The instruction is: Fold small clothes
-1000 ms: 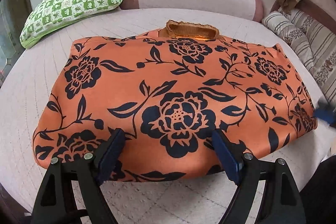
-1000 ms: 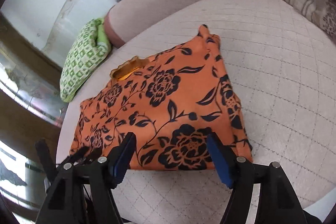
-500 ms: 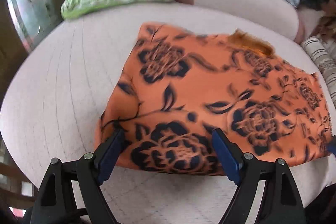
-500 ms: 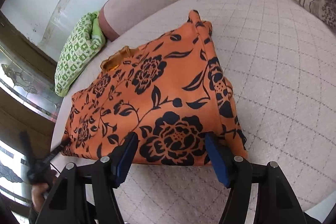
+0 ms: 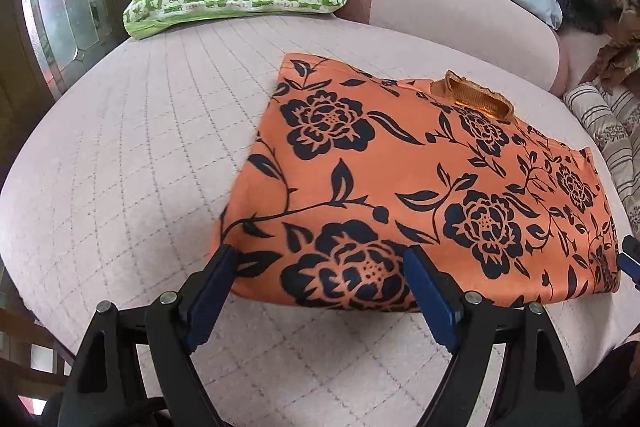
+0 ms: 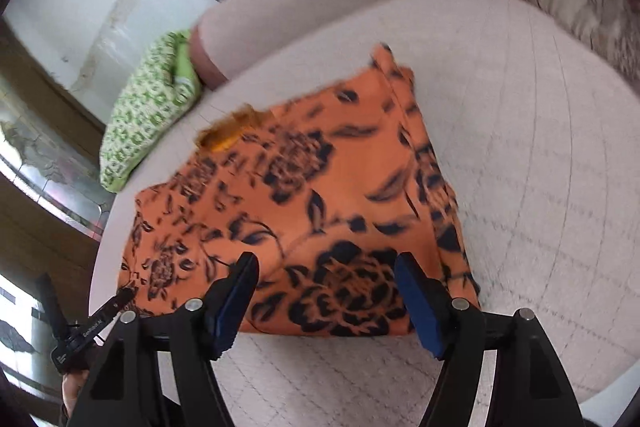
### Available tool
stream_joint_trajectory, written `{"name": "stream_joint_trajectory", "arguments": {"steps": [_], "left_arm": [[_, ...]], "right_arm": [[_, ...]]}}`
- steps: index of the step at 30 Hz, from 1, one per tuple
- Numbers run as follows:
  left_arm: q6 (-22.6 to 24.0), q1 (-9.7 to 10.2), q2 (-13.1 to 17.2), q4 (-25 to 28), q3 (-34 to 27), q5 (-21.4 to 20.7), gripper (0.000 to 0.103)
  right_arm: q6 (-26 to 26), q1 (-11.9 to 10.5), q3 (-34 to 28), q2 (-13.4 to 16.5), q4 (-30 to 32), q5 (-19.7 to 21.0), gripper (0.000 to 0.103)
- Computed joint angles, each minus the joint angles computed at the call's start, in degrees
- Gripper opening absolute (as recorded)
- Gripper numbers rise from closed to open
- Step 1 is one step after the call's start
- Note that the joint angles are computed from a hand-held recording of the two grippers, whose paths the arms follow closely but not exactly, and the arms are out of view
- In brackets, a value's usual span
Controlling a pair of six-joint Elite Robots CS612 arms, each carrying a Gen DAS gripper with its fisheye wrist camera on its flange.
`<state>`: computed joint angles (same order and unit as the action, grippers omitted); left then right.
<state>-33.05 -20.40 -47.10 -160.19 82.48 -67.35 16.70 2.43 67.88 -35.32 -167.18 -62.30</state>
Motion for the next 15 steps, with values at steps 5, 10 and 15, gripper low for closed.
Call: {"name": "stream_joint_trajectory", "arguments": {"steps": [5,10,15], "left_arm": [[-2.00,-0.05,-0.85,-0.10,1.32,2.46,0.085],[-4.99,1.09,0.25,6.22,-0.35,-0.24,0.087],[-5.37,1.09,-0.04,6.46,-0.33,-0.09,0.087]], "right_arm": [[0.98,-0.22,-1.83,1.63,4.26,0.31,0.076],[0.31,-0.17,-1.89,1.66,4.14,0.31,0.077],[0.04,-0.33,-1.51,1.79,3.28,0.81,0.077]]}}
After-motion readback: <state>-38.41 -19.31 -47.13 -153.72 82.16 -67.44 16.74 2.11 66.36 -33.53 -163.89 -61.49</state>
